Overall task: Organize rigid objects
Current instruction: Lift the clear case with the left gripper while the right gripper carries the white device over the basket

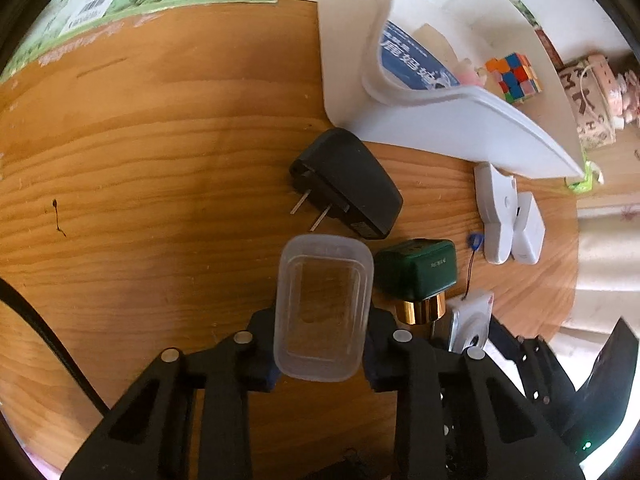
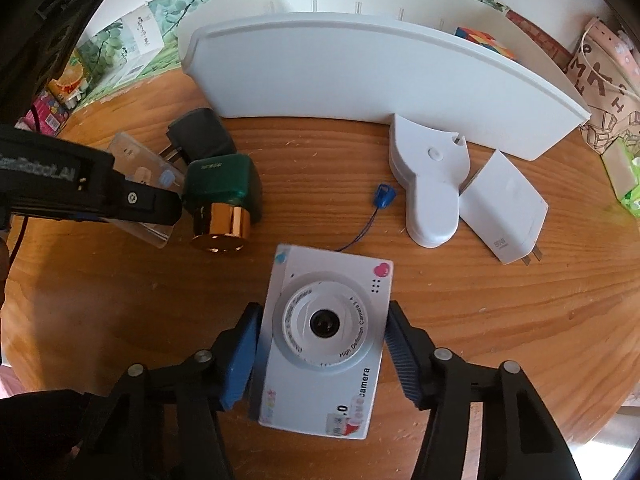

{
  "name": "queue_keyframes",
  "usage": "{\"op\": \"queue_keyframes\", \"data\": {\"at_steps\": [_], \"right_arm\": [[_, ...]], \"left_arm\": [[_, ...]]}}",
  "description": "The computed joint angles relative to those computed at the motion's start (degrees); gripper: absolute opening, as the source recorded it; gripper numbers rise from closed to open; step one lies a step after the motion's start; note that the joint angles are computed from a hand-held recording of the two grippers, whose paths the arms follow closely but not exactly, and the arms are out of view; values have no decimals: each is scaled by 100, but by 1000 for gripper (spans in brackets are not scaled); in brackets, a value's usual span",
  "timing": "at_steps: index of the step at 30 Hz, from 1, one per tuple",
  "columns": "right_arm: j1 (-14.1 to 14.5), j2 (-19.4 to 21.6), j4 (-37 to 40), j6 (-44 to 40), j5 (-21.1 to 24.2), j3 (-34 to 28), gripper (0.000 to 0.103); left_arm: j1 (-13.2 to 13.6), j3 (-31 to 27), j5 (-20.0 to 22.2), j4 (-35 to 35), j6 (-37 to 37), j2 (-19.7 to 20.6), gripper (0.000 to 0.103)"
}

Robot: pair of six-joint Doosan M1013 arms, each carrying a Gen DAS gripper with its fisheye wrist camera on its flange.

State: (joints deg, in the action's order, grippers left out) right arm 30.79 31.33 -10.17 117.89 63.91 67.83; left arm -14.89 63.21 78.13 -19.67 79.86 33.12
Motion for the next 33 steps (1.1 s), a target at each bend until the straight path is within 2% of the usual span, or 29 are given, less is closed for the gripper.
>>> {"op": "queue_keyframes", "data": {"at_steps": [8, 18, 23, 28, 33], "right_arm": [[45, -319, -99, 149, -304, 317, 57], [-34, -501, 130, 63, -714, 213, 57], [-102, -655, 19, -68, -1049, 220, 57], [-209, -765, -218, -125, -1541, 191, 57], [-327, -901, -672, -116, -2307, 296, 57]], "left_arm": [[76, 319, -244, -26, -231, -209, 32], [309, 1220, -1816, -573, -108, -889, 32], [373, 1508, -2707, -1333, 151, -1067, 32], [342, 1626, -3523, -1485, 287, -1245, 32], [254, 1564, -4023, -1224, 171, -1316, 32]]}}
